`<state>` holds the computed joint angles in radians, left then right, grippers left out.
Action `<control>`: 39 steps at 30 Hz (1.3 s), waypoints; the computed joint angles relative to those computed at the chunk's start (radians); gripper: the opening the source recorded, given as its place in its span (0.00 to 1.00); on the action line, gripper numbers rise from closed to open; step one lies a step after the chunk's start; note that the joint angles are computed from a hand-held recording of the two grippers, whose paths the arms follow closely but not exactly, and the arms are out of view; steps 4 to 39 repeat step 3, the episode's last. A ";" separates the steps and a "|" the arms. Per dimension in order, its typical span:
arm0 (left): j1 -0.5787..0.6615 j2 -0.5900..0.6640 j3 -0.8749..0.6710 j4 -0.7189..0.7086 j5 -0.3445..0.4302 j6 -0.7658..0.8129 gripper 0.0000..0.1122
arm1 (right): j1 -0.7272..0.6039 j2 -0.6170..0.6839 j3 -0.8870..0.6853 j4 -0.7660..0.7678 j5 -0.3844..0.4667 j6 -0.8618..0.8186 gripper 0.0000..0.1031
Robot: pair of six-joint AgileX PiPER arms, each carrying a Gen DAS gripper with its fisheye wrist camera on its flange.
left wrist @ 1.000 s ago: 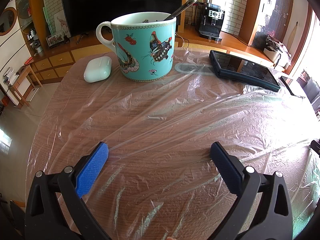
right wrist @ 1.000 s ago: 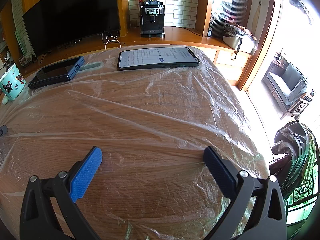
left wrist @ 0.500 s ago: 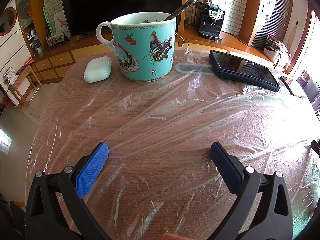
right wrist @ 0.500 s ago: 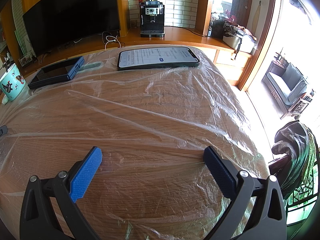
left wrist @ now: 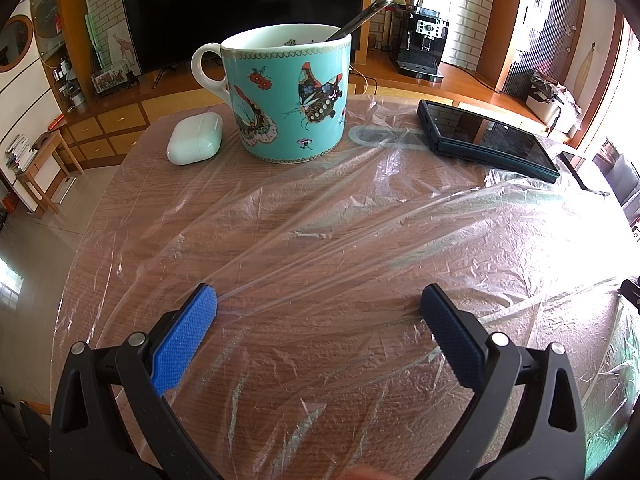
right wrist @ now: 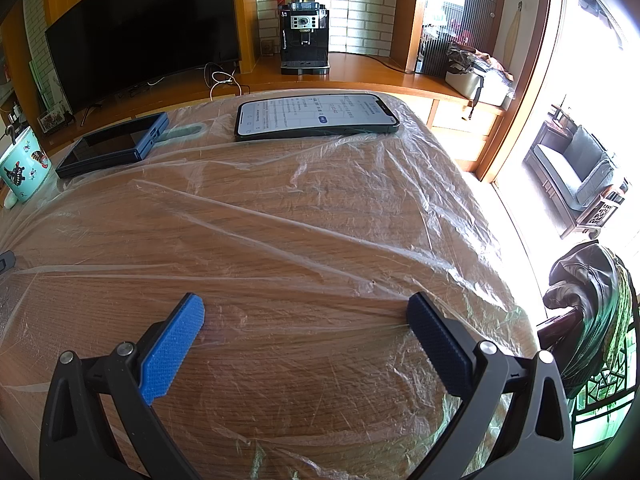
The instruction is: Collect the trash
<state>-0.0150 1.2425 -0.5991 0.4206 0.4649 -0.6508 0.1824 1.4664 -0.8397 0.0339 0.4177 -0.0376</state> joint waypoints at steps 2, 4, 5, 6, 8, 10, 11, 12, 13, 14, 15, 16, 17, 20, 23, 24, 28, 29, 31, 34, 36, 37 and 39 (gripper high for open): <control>0.001 -0.001 0.001 -0.001 0.000 0.001 0.90 | -0.002 0.000 0.001 0.003 -0.001 -0.004 0.96; 0.001 -0.001 0.001 -0.001 0.000 0.002 0.90 | 0.002 -0.001 0.000 -0.003 0.001 0.004 0.96; 0.001 -0.001 0.001 -0.001 0.000 0.002 0.90 | 0.002 -0.001 0.000 -0.003 0.001 0.004 0.96; 0.001 -0.001 0.001 -0.001 0.000 0.002 0.90 | 0.002 -0.001 0.000 -0.003 0.001 0.004 0.96; 0.001 -0.001 0.001 -0.001 0.000 0.002 0.90 | 0.002 -0.001 0.000 -0.003 0.001 0.004 0.96; 0.001 -0.001 0.001 -0.001 0.000 0.002 0.90 | 0.002 -0.001 0.000 -0.003 0.001 0.004 0.96; 0.001 -0.001 0.001 -0.001 0.000 0.002 0.90 | 0.002 -0.001 0.000 -0.003 0.001 0.004 0.96; 0.001 -0.001 0.001 -0.001 0.000 0.002 0.90 | 0.002 -0.001 0.000 -0.003 0.001 0.004 0.96; 0.001 -0.001 0.001 -0.001 0.000 0.002 0.90 | 0.002 -0.001 0.000 -0.003 0.001 0.004 0.96; 0.001 -0.001 0.001 -0.001 0.000 0.002 0.90 | 0.002 -0.001 0.000 -0.003 0.001 0.004 0.96; 0.001 -0.001 0.001 -0.001 0.000 0.002 0.90 | 0.002 -0.001 0.000 -0.003 0.001 0.004 0.96; 0.001 -0.001 0.001 -0.001 0.000 0.002 0.90 | 0.002 -0.001 0.000 -0.003 0.001 0.004 0.96; 0.001 -0.001 0.001 -0.001 0.000 0.002 0.90 | 0.002 -0.001 0.000 -0.003 0.001 0.004 0.96; 0.001 -0.001 0.001 -0.001 0.000 0.002 0.90 | 0.002 -0.001 0.000 -0.003 0.001 0.004 0.96; 0.001 -0.001 0.001 -0.001 0.000 0.002 0.90 | 0.002 -0.001 0.000 -0.003 0.001 0.004 0.96; 0.001 -0.001 0.001 -0.001 0.000 0.002 0.90 | 0.002 -0.001 0.000 -0.003 0.001 0.004 0.96; 0.001 -0.001 0.001 -0.001 0.000 0.002 0.90 | 0.002 -0.001 0.000 -0.003 0.001 0.004 0.96; 0.001 -0.001 0.001 -0.001 0.000 0.002 0.90 | 0.002 -0.001 0.000 -0.003 0.001 0.004 0.96; 0.001 -0.001 0.001 -0.001 0.000 0.002 0.90 | 0.002 -0.001 0.000 -0.003 0.001 0.004 0.96; 0.001 -0.001 0.001 -0.001 0.000 0.002 0.90 | 0.002 -0.001 0.000 -0.003 0.001 0.004 0.96; 0.001 -0.001 0.001 -0.001 0.000 0.002 0.90 | 0.002 -0.001 0.000 -0.003 0.001 0.004 0.96; 0.001 -0.001 0.001 -0.001 0.000 0.002 0.90 | 0.002 -0.001 0.000 -0.003 0.001 0.004 0.96; 0.001 -0.001 0.001 -0.001 0.000 0.002 0.90 | 0.002 -0.001 0.000 -0.003 0.001 0.004 0.96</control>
